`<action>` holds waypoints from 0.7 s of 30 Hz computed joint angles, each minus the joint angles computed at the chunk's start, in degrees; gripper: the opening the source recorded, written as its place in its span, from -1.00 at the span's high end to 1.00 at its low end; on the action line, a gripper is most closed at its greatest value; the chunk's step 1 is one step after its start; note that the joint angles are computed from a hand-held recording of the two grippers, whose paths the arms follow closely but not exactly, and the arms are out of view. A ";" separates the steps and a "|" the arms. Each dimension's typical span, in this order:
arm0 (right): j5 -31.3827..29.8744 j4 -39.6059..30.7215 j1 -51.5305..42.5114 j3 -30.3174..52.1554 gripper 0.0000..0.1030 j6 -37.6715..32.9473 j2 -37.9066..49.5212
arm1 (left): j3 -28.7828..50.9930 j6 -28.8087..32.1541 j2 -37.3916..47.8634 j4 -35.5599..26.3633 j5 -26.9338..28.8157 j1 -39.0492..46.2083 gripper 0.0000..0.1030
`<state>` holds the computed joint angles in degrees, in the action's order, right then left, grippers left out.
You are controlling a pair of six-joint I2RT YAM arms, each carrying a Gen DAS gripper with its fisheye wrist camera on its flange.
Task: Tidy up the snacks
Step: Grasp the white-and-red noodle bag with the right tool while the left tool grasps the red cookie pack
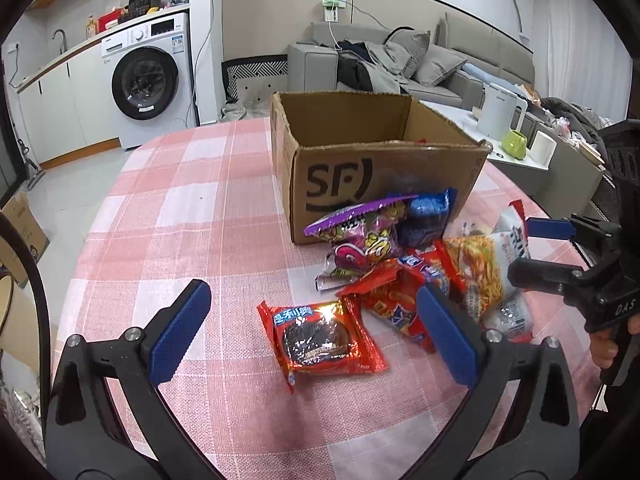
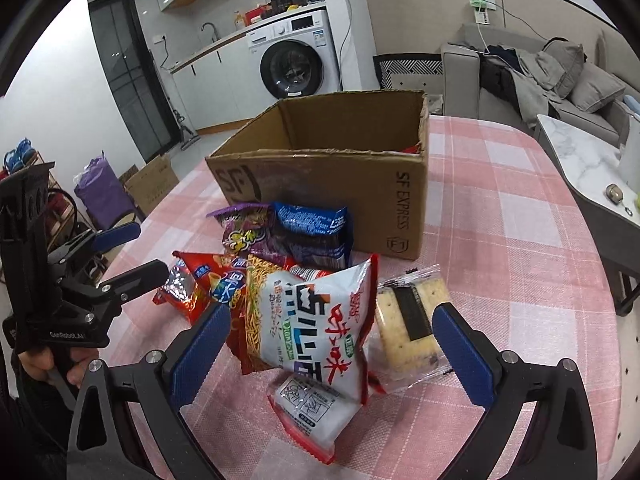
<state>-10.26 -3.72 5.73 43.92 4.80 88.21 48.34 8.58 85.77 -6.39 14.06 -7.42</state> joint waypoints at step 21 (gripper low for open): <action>0.24 2.07 3.65 0.98 -0.54 -1.07 6.02 | 4.95 3.82 9.61 -4.21 0.61 0.57 -0.99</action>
<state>-10.02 -1.65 9.38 44.90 3.73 94.23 53.29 12.40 95.38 -10.60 14.67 -6.85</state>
